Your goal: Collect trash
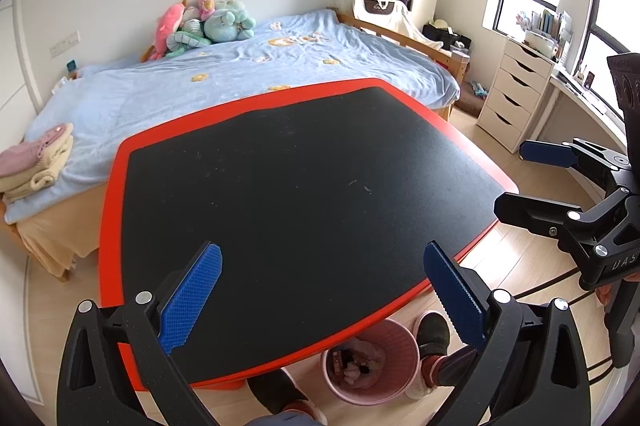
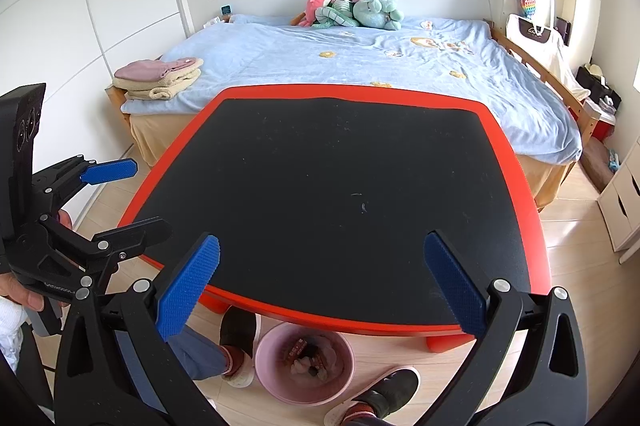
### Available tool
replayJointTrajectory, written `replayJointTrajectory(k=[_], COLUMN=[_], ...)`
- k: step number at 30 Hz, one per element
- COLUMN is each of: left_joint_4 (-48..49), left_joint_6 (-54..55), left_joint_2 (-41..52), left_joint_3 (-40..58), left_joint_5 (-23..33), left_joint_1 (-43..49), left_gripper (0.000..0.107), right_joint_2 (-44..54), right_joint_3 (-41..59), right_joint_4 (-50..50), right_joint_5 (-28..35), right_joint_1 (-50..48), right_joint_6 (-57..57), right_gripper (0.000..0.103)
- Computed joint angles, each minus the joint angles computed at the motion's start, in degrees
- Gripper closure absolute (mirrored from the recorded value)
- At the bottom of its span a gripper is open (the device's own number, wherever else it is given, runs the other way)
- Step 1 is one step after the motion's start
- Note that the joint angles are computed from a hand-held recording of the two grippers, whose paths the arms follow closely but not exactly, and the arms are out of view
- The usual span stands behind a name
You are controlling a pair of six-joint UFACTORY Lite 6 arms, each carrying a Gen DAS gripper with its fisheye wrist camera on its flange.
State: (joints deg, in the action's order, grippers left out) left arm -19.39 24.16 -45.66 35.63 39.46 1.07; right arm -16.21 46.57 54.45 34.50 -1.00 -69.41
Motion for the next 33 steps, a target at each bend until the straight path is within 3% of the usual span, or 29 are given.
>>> replayJointTrajectory(k=[33], left_joint_4=[0.61], left_joint_6=[-0.83], left_joint_2=[0.65], left_joint_3=[0.19], left_joint_5=[-0.42], left_joint_1=[-0.45], left_gripper=[0.010], right_joint_2=[0.28], right_joint_3=[-1.00], right_joint_4=[0.59], right_joint_5=[-0.88], right_joint_1=[-0.07], right_joint_6=[-1.07], right_gripper=[0.003])
